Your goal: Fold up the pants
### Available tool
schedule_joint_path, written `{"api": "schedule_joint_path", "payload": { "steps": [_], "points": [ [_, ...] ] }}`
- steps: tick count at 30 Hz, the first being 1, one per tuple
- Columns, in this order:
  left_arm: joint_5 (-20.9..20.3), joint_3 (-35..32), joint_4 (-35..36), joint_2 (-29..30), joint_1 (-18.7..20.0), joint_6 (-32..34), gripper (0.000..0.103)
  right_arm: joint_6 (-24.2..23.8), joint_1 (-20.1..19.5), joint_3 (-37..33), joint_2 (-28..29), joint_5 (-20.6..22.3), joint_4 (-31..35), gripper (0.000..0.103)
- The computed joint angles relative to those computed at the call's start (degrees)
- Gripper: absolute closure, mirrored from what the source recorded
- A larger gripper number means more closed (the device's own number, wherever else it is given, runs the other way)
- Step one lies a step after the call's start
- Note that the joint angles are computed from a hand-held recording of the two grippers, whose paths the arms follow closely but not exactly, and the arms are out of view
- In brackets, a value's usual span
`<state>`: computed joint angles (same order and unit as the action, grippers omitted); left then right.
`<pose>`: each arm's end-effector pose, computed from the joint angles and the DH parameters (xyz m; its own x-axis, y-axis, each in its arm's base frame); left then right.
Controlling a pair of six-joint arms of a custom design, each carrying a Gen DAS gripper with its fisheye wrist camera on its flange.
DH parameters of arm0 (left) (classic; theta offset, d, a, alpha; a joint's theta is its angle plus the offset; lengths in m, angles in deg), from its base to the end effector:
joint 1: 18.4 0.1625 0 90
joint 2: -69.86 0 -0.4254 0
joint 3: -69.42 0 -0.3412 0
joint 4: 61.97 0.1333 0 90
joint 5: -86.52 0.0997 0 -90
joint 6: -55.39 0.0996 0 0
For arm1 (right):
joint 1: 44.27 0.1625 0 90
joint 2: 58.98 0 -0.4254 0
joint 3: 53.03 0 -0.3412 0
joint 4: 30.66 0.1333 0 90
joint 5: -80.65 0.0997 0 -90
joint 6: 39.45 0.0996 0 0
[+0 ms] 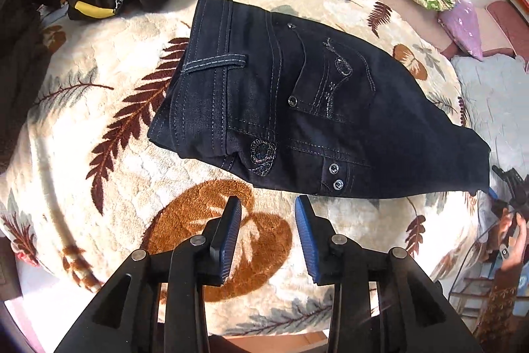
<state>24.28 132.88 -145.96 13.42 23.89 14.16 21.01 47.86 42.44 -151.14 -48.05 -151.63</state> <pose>-0.3607 -0.5710 0.3669 -0.8644 0.1134 -0.4899 0.2008 0.9710 -0.1295 0.0877 -0.4460 0.5453 -0.4185 0.8988 -0.1308 0.6717 0.2093 -0.7107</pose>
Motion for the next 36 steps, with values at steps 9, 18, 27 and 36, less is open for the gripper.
{"api": "schedule_joint_path", "payload": {
  "steps": [9,18,27,36],
  "points": [
    [0.4,-1.9,-0.3,-0.1,-0.1,-0.9,0.056,8.1,-4.6,12.6,-4.0,17.0,-19.3,0.048],
    [1.4,-7.5,-0.4,6.9,3.4,-1.3,0.056,-10.0,10.6,-7.5,10.4,-20.5,14.6,0.084],
    [-2.1,-7.5,0.0,7.2,5.5,-2.0,0.06,3.5,3.6,2.6,-0.8,-6.4,11.7,0.073],
    [11.1,-29.3,4.1,14.8,4.1,4.6,0.015,-8.3,9.2,-9.6,6.5,-13.4,11.1,0.043]
  ]
}}
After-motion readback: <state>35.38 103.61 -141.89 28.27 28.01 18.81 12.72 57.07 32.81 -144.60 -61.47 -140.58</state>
